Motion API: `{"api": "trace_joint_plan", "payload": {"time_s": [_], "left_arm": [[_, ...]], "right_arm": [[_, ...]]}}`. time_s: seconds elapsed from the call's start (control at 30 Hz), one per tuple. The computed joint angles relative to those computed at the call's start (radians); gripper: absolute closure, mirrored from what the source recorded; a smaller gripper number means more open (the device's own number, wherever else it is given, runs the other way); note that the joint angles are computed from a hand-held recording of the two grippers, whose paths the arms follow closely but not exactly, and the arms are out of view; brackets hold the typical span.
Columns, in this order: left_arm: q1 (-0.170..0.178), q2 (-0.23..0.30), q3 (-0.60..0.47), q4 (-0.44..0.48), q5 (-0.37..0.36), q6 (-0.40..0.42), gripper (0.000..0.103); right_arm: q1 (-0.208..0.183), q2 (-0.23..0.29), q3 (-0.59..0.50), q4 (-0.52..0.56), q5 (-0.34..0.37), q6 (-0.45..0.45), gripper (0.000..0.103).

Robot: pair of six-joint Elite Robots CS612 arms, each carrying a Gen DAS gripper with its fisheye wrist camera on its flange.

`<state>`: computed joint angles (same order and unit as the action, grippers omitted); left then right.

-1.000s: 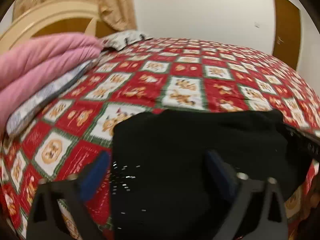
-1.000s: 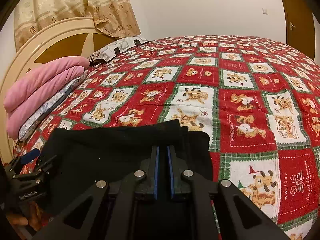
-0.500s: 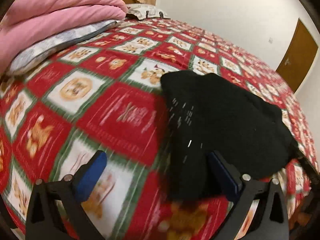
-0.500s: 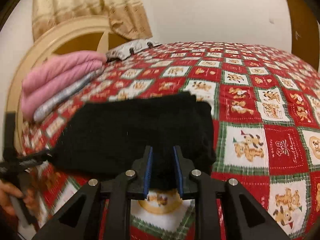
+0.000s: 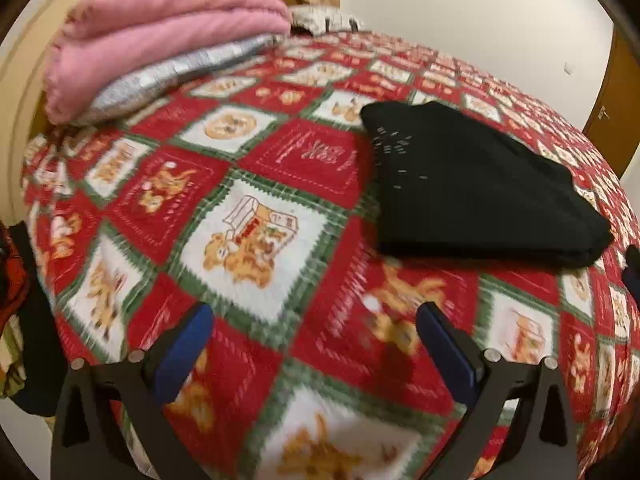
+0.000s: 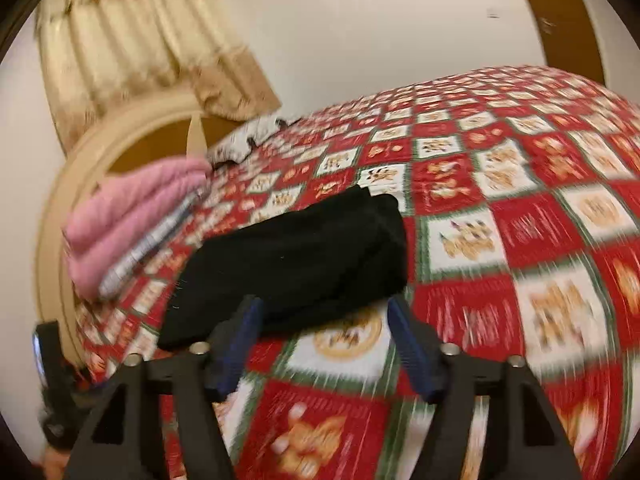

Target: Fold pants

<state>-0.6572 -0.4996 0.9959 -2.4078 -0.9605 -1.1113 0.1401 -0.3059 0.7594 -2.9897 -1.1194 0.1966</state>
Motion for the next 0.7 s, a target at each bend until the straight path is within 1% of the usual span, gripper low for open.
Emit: {"api": "trace_joint_plan", "payload": {"time_s": [0.03,0.07,0.13,0.2,0.3,0.37,0.43,0.53,0.7], "left_arm": [[-0.009,-0.002,0.004,-0.005,0.025,0.003,0.000],[-0.020,-0.003,0.005,-0.008,0.063,0.013,0.000],[-0.041,-0.002,-0.005,0.015,0.138,0.029,0.000],[-0.059,-0.002,-0.008,0.013,0.193,0.064,0.000],[-0.072,-0.007,0.000,-0.002,0.236,0.073,0.000],[-0.080,-0.015,0.014,-0.027,0.252,0.066,0.000],[-0.086,-0.022,0.026,-0.050,0.269,0.055,0.000],[-0.096,-0.027,0.033,-0.064,0.316,0.039,0.000],[-0.110,-0.034,0.035,-0.050,0.374,0.038,0.000]], "right_arm": [[-0.002,-0.023,0.049,-0.018,0.009,0.014,0.034],[-0.003,-0.036,0.074,-0.021,0.016,0.016,0.034],[-0.005,-0.067,0.132,-0.021,0.034,0.013,0.034],[-0.006,-0.086,0.170,-0.034,0.033,0.009,0.034],[-0.010,-0.114,0.227,-0.071,0.027,0.022,0.034],[-0.013,-0.131,0.259,-0.096,0.025,0.039,0.034],[-0.014,-0.146,0.285,-0.130,0.013,0.035,0.034],[-0.006,-0.168,0.324,-0.202,-0.032,-0.007,0.034],[0.011,-0.200,0.373,-0.318,-0.083,-0.083,0.034]]}}
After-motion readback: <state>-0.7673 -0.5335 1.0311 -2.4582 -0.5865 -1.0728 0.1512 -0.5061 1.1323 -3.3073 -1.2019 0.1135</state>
